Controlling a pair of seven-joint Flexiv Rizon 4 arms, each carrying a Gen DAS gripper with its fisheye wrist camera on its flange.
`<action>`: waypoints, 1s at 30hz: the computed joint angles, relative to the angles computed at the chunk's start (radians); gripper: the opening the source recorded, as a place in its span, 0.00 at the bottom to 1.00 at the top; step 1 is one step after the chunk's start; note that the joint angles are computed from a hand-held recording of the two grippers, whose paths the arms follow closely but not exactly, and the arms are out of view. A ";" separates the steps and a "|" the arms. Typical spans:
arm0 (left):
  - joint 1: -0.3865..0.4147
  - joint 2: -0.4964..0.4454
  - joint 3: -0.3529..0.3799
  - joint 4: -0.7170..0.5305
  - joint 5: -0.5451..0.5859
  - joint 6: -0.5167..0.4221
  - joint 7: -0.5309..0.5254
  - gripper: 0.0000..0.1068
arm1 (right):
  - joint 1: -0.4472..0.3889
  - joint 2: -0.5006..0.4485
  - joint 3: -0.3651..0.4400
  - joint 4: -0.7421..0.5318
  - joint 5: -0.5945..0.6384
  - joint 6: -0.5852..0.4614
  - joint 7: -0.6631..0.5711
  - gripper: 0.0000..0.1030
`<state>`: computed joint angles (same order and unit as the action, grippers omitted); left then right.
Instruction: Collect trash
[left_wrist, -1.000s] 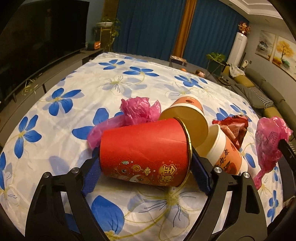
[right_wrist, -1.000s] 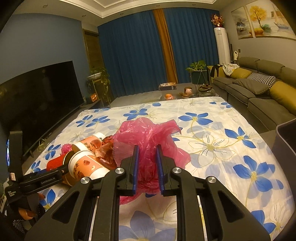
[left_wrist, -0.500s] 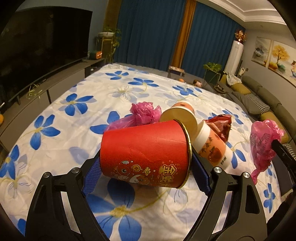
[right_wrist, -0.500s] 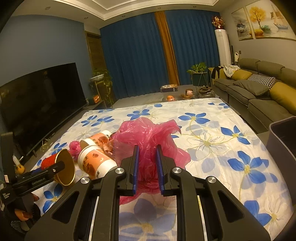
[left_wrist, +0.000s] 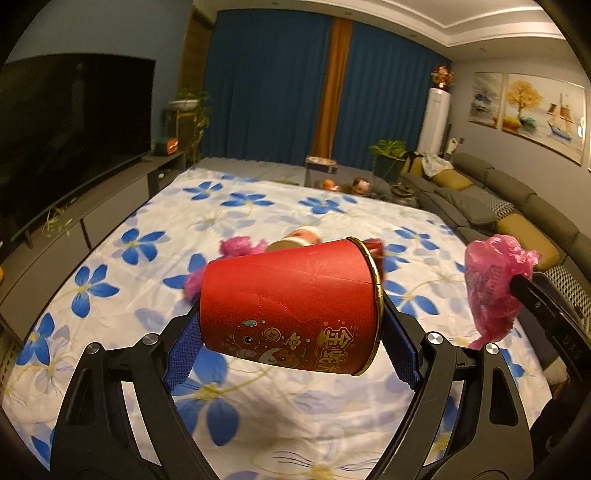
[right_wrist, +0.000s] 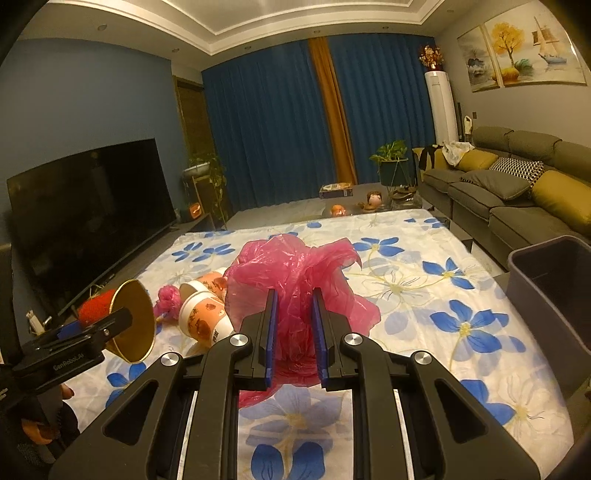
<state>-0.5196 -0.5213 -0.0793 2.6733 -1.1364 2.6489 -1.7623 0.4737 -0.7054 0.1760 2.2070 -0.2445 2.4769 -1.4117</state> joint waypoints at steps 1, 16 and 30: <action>-0.010 0.002 -0.005 -0.011 -0.012 0.003 0.017 0.78 | -0.005 0.004 0.000 0.010 0.000 0.011 -0.003 0.18; -0.067 -0.040 -0.065 -0.209 -0.078 0.024 0.252 0.78 | -0.106 0.035 -0.018 0.083 -0.021 0.096 0.002 0.18; -0.071 -0.104 -0.087 -0.378 -0.052 0.005 0.400 0.78 | -0.196 0.041 -0.047 0.093 -0.037 0.132 0.011 0.18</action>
